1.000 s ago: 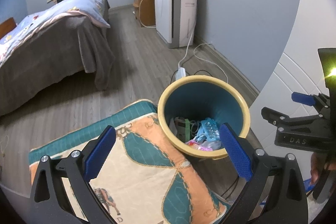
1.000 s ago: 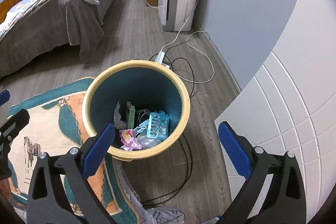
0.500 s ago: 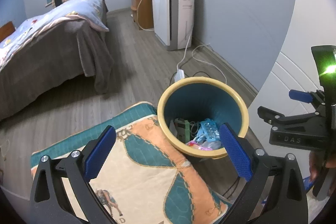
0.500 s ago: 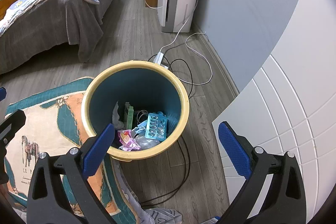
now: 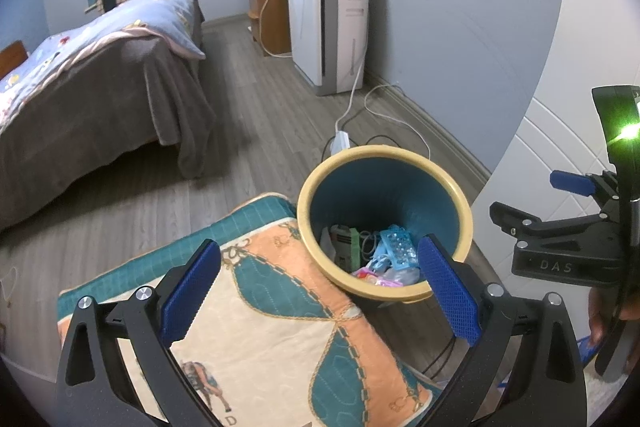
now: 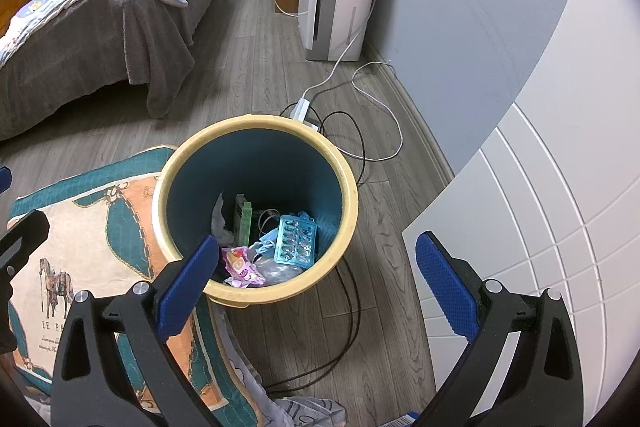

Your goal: Collect trash

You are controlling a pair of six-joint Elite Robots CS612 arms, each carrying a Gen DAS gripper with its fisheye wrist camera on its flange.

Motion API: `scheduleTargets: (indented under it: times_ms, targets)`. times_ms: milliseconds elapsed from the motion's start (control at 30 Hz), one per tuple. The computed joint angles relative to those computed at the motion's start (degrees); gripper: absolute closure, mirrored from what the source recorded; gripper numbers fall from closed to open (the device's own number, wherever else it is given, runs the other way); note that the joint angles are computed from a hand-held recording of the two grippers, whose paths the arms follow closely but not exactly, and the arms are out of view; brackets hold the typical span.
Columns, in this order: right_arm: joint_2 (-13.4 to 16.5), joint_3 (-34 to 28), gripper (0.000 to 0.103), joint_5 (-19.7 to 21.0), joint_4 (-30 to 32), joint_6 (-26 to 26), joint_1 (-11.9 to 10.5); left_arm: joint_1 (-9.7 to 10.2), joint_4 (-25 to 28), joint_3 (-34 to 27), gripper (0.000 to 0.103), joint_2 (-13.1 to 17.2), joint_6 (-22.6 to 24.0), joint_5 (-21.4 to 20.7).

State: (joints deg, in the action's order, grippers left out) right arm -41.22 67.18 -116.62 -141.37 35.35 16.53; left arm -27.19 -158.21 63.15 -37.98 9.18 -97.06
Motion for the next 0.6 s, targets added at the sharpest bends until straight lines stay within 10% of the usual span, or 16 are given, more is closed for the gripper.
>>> scheduleTargets:
  times_ms: [600]
  targets:
    - [0.69,-1.64,0.006,1.59,3.52,2.52,0.07,1.03,2.03,0.0,0.005,-0.58,-1.5,-1.09]
